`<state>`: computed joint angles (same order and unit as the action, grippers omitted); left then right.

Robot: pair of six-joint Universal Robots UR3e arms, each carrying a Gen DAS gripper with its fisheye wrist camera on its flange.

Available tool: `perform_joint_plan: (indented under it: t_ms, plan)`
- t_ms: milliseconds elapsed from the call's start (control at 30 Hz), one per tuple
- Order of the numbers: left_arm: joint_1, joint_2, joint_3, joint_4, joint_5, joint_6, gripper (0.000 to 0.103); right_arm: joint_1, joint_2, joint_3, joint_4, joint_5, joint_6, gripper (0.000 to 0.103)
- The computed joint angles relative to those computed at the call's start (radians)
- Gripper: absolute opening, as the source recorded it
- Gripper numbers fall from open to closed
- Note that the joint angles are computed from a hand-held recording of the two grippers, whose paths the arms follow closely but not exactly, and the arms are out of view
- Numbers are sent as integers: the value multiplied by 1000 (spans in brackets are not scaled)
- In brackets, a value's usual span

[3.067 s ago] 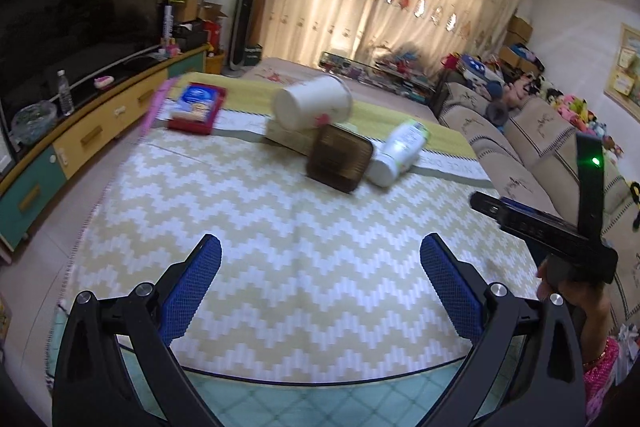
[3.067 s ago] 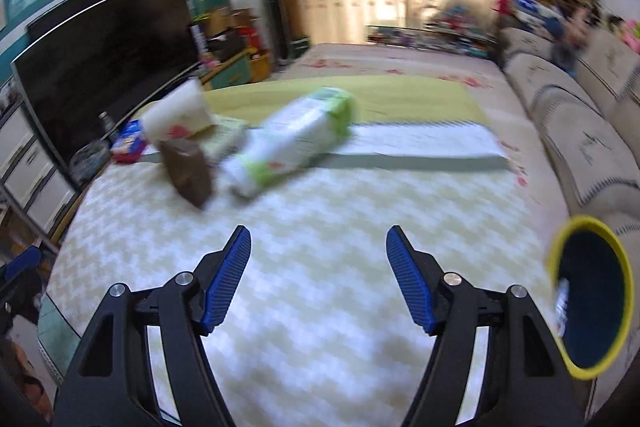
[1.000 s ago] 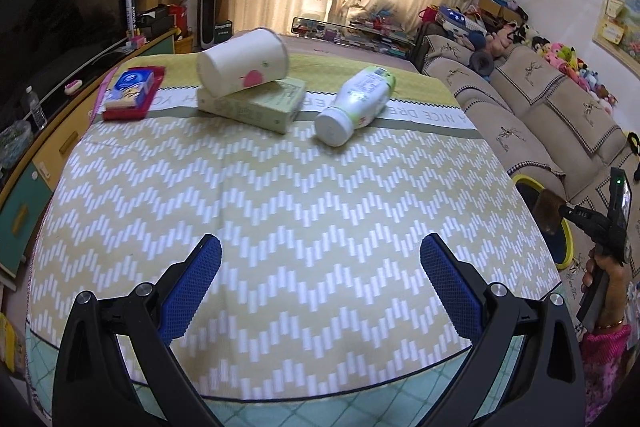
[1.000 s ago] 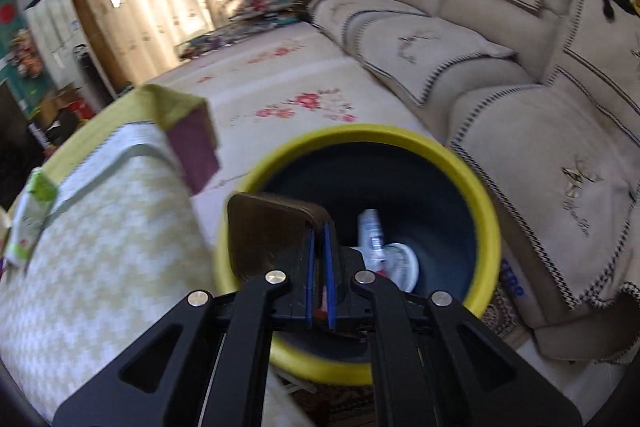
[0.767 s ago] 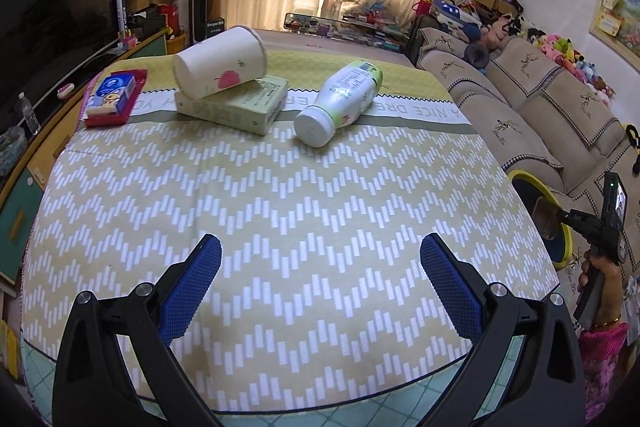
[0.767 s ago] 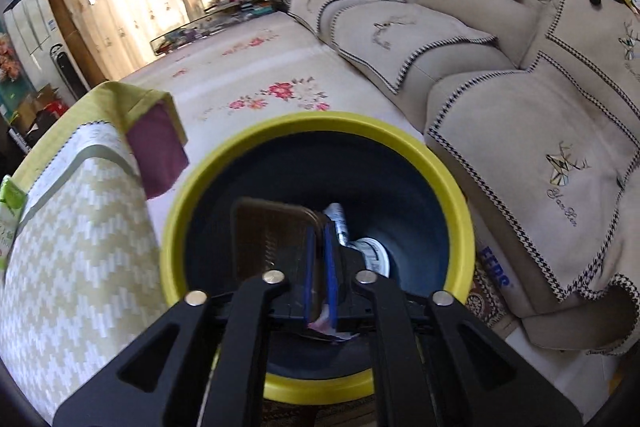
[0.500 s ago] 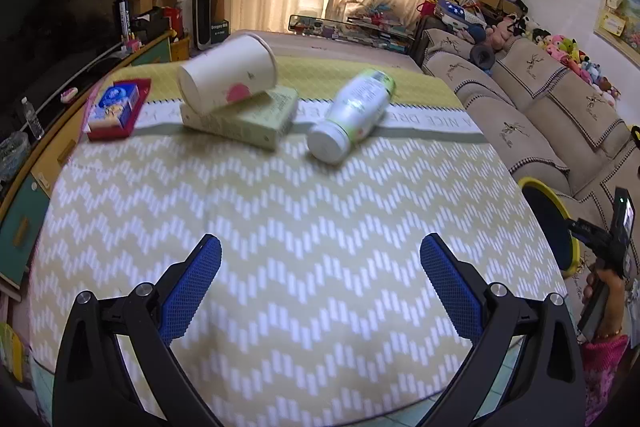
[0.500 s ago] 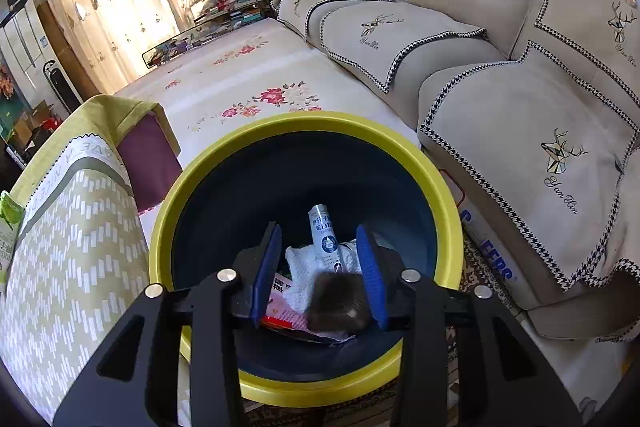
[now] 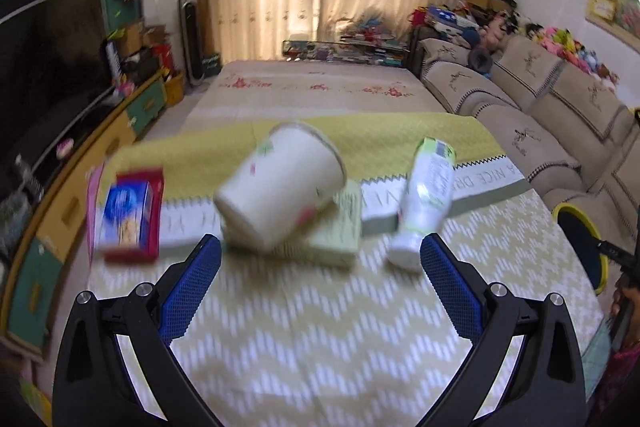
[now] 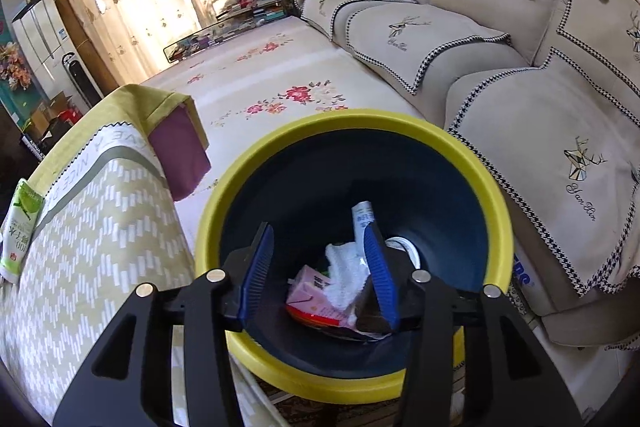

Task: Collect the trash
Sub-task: 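Reach the left gripper to the white paper cup and grasp it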

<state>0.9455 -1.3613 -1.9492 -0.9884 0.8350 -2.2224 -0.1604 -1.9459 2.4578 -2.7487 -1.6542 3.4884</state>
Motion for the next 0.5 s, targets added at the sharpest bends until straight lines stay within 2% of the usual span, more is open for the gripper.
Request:
perform_joint_plan:
  t_ms: [100,200,500]
  plan:
    - [-60,-124,94,77,28,-37,98,38,29,-28,7,-47,13,45]
    - [-111,-246,208,108,47,-56,98,2,-14,-11,26,-12,17,45]
    - [-207,-490,481,18,119,-36,98,-19,-51,-10,58,-13,23,46]
